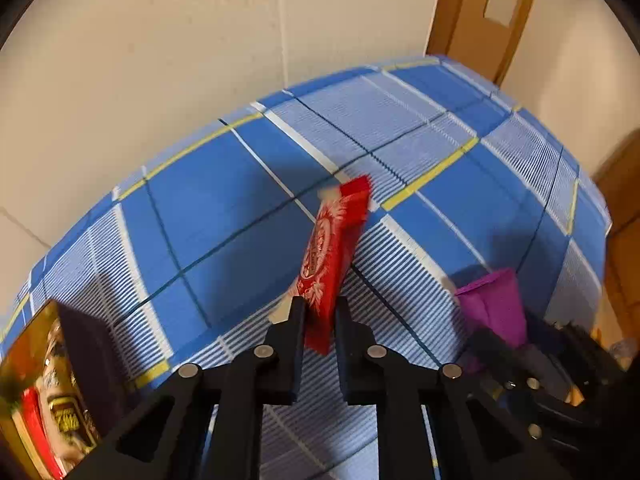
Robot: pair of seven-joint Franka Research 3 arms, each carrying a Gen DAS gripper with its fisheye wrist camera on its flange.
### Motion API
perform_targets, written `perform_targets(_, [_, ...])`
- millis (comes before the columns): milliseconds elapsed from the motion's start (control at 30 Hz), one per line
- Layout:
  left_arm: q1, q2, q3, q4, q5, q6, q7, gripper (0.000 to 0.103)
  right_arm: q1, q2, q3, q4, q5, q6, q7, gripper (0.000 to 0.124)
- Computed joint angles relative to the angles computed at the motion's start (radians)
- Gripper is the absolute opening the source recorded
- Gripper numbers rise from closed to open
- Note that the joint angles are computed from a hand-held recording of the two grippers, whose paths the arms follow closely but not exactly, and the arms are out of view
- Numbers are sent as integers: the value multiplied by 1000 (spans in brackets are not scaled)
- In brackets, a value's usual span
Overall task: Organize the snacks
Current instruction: 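Carry the wafer pack into the tray with the left tool and release it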
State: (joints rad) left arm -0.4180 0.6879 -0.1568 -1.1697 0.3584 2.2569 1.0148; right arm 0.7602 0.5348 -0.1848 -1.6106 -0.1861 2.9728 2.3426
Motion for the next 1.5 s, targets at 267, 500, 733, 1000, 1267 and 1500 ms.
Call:
perform_targets(267, [42, -214, -26, -306, -11, 186, -108, 7, 83, -18, -87, -34, -79, -6, 114, 44])
perform_targets(500, [73, -329, -66, -486, -52, 262, -130, 7, 116, -39, -112, -62, -182, -16, 225, 44])
perform_targets(733, [-1, -329, -35, -513, 109, 201, -182, 9, 101, -66, -88, -93, -241, -12, 288, 44])
perform_targets(1000, [-3, -261, -32, -436, 131, 168, -250, 39, 76, -71, -62, -96, -262, -5, 297, 44])
perform_targets(1267, [-9, -179, -33, -333, 85, 128, -220, 39, 62, -77, -46, -103, -252, 2, 284, 43])
perform_targets(1500, [-30, -247, -18, -431, 164, 215, -245, 27, 97, -89, -93, -120, -298, 17, 367, 42])
